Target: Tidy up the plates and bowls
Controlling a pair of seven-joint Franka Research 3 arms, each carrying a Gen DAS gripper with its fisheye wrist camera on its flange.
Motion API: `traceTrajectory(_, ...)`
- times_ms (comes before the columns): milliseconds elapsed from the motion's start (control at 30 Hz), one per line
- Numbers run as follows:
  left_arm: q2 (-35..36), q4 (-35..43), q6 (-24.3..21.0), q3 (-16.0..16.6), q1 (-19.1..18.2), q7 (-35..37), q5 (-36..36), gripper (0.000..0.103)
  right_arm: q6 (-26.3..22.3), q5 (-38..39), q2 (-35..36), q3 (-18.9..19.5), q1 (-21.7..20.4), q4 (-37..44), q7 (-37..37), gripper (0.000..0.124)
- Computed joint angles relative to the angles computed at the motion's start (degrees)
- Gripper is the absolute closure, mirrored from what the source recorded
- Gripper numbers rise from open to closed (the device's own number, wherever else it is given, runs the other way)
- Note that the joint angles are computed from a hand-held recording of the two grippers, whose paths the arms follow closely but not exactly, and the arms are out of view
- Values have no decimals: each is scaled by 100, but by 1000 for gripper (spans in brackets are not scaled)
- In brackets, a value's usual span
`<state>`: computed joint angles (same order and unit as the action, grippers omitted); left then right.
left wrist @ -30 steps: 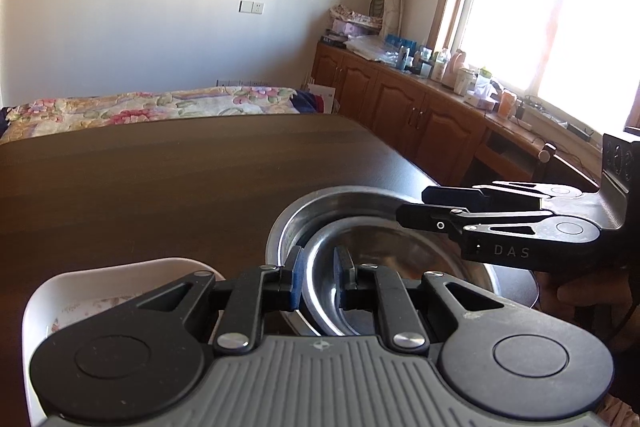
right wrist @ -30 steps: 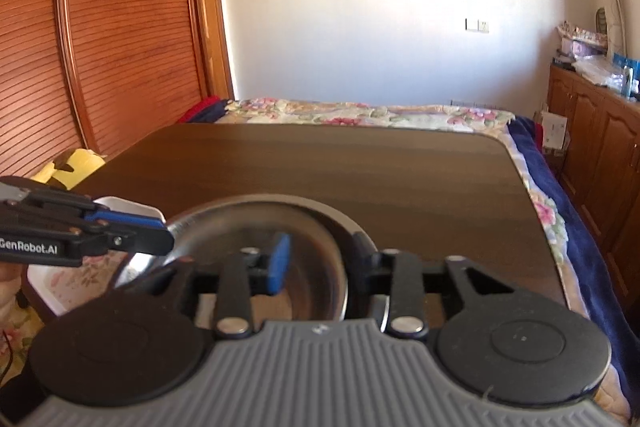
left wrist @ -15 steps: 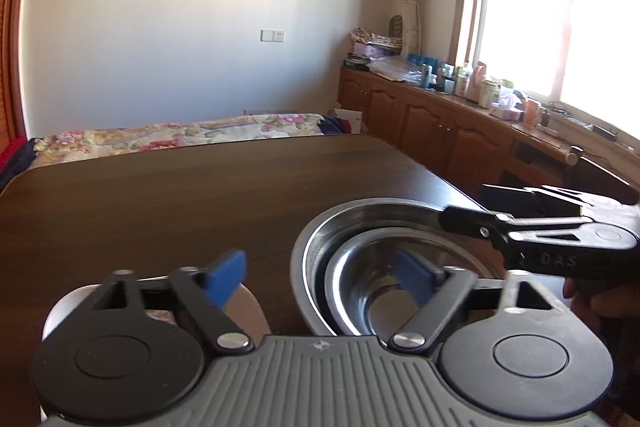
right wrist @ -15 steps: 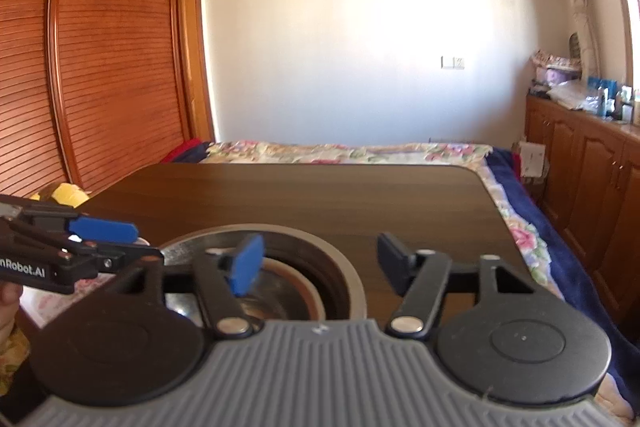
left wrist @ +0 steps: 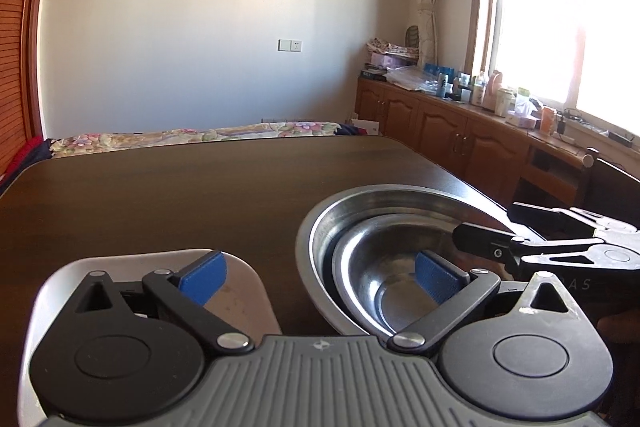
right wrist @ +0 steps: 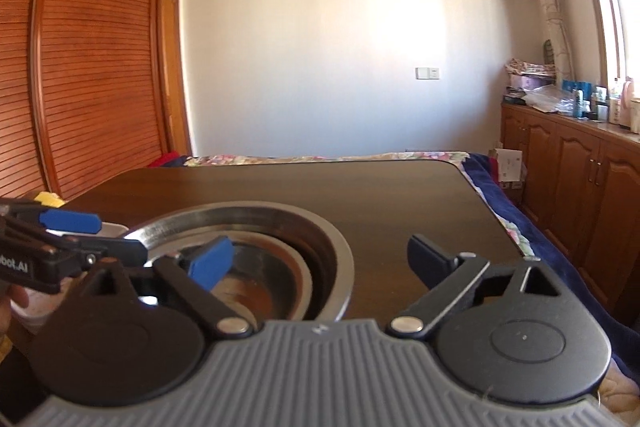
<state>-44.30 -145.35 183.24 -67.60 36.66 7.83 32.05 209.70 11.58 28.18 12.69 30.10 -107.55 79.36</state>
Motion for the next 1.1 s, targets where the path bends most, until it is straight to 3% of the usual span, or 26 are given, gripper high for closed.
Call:
traceTrajectory(133,-105,-6,4,-69,0,-50,-2,11,119,-231,-12,173,-205,-148,304,30)
traceTrajectory(333,53,56,-49,-96,12,-24,9,34,258,-515,21,317,-357,-238,771,30)
traceTrajectory(467,248,99,-37,-121,63,-23,15,46,246,-761,59,341,-423,-230,1009,42)
traceTrajectory(933,4,67,-58,-245,91,-200,-32,65,389,-1629,176,532,-772,-283,1717,80)
traceTrajectory(1100,-95,24,-10,-234,59,-311,-37,65,488,-1533,152,398,-629,-313,1654,80)
